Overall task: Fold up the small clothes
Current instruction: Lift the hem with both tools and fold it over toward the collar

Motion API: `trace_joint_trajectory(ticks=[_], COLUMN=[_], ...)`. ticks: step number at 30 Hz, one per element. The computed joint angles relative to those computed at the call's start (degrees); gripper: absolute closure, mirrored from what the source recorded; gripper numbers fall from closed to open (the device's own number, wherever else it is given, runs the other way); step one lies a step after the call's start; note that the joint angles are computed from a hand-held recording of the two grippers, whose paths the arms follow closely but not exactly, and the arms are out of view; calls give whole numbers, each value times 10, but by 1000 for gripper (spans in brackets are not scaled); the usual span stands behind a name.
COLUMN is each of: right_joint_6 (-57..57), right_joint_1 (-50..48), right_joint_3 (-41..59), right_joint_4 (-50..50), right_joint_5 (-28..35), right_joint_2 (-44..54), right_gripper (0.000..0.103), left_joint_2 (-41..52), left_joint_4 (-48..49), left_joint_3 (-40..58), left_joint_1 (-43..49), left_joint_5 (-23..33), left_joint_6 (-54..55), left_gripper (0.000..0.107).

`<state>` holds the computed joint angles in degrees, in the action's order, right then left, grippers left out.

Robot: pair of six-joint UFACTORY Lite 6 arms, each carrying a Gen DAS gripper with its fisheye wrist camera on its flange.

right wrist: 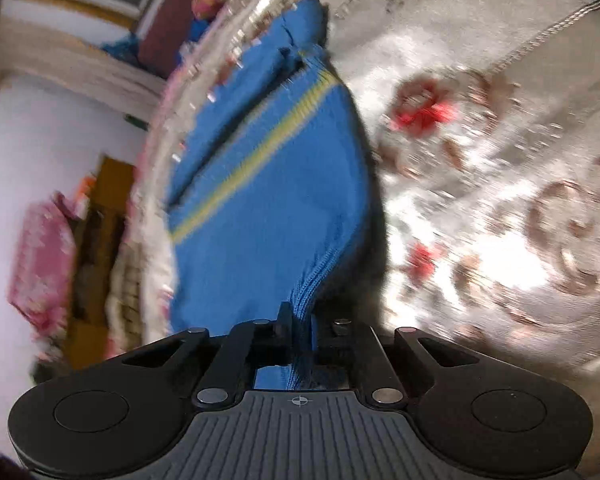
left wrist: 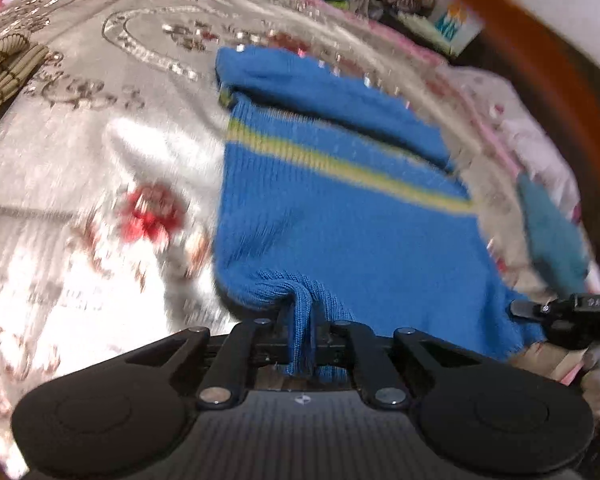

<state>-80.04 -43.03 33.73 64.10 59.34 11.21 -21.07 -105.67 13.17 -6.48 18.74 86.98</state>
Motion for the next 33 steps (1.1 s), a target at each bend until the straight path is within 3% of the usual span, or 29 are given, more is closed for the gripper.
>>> trace_joint_trajectory(ticks=[7,13,21,28,33], right_joint_6=[28,57,89,142,200], right_joint_1=[51,123,168,224,263], right_joint_3=[69,177,316,516,667], right_joint_4=[136,237,303,330,307], right_joint_5=[88,84,34,-61,-129], right_joint_2=[41,83,161,300,419], right_gripper=[95,95,96,96,96], left_joint_2=[120,203,340,513,626], left_joint_4=[-46,-49,-116,-151,-84], left_joint_3=[139,263,429,617,734], left_joint_1=[77,82,85,66,64], left_joint_5=[104,91,75,33,-5], left_joint_6=[48,71,135,153,70], left_gripper=[94,94,94,94,94])
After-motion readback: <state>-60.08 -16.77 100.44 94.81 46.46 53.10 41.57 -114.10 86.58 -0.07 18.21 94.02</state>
